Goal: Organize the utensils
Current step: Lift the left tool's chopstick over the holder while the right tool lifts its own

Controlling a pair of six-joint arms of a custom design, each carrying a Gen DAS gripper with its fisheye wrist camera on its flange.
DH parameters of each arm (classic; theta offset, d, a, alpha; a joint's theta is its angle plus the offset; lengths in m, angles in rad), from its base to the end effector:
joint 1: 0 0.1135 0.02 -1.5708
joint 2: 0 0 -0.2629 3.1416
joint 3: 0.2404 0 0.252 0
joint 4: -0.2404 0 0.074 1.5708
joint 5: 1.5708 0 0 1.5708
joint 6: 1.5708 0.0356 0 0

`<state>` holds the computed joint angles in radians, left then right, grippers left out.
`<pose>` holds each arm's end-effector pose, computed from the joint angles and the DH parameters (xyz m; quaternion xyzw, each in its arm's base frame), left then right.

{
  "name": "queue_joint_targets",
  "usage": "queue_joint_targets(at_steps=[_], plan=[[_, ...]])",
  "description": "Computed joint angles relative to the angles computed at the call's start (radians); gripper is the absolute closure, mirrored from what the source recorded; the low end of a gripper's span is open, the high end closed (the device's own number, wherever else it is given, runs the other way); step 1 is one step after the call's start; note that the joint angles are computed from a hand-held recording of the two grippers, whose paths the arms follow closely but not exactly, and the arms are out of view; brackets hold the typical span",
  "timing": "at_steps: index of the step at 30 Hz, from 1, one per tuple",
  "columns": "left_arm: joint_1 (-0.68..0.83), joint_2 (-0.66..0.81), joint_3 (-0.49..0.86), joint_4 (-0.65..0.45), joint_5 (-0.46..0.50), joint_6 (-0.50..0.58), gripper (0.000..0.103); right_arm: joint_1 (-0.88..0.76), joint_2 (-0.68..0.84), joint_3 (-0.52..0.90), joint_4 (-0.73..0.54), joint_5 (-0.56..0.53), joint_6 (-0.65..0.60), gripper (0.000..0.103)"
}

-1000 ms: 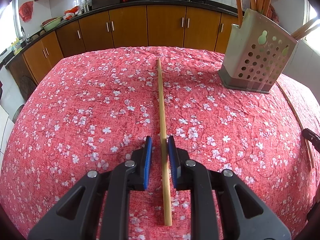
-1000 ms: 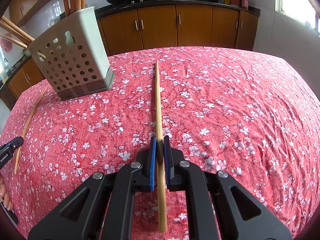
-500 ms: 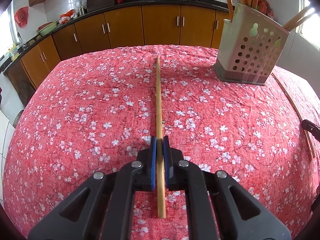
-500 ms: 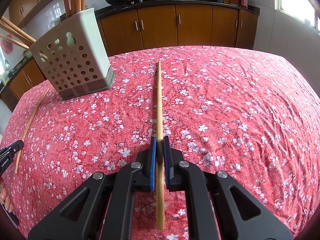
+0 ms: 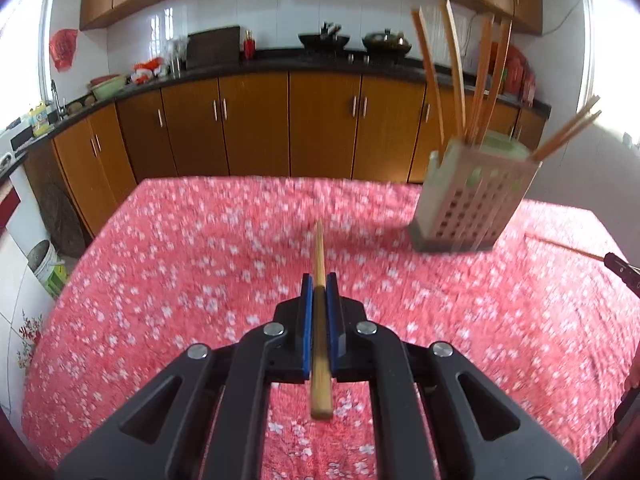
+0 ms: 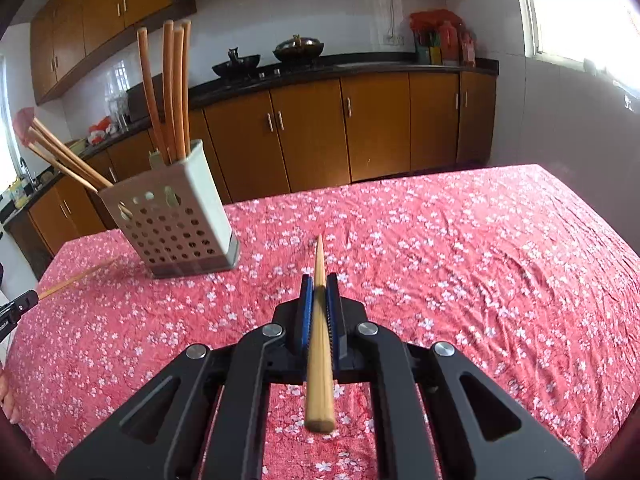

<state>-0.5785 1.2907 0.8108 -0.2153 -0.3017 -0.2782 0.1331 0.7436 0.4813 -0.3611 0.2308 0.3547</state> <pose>0.2361 -0.1415 0.2372 0.0710 0.8949 -0.0503 0.4378 0.1663 0.0140 0.2225 0.1500 0.8727 0.0100 0.4645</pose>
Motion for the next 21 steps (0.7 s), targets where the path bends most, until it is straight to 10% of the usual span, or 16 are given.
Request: queue_joint_targets(at_steps=[21], plan=[[-0.078, -0.063, 0.238, -0.066, 0.051, 0.043, 0.096, 0.067, -0.102, 0.176, -0.018, -0.057, 0.024, 0.095]])
